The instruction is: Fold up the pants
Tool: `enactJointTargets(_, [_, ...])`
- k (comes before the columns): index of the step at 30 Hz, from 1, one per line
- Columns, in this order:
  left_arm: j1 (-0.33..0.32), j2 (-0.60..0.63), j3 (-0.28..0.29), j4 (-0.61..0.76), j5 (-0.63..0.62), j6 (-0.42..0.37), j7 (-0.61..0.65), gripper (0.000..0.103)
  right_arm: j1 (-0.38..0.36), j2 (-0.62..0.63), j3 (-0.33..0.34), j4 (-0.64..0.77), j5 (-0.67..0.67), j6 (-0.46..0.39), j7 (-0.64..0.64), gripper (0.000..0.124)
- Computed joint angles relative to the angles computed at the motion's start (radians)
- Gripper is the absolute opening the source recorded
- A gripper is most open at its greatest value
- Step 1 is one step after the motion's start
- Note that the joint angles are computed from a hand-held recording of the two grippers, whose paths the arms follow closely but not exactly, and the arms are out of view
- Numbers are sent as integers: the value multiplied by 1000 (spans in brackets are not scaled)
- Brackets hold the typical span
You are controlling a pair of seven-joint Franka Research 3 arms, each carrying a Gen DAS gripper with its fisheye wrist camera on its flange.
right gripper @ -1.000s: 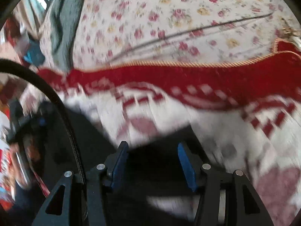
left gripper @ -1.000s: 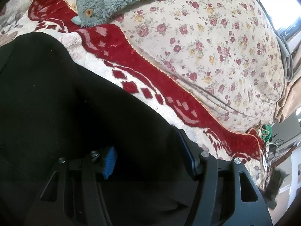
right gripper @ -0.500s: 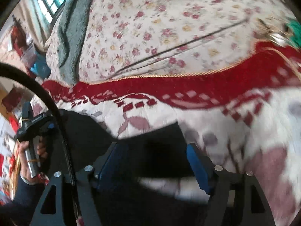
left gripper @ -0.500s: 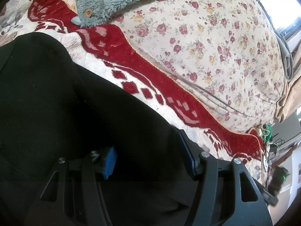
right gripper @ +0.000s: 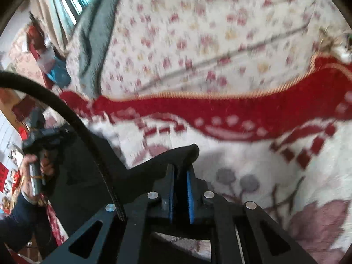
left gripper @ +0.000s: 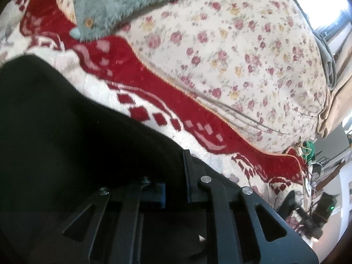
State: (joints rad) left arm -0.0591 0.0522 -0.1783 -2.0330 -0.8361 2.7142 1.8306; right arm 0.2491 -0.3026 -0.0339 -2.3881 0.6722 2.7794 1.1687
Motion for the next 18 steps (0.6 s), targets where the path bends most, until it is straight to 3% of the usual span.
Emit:
enactJointTargets(4, [-32,-101,-2,-74,-40,78,72,10,-2,-62,-5,-25,15,60,9,9])
enactJointTargets(12, [-167,-400,82,-328,-104,93,136,10,-12,-272,-7,-177,-33,102,93,4])
enactJointTargets(15, [-190,-459,88,-410,-63,104,82,10,16,-356,-42,-245,-18,45,117,4])
enactJointTargets(17, [-192,-481,74,-454,-14,144,33,10,14,-374,-25,-276,-30,52,172,6])
enactJointTargets(18, [-184,-488,55,-475,23,173,-5,10,61,-370,-58,-278,27,60,148,12])
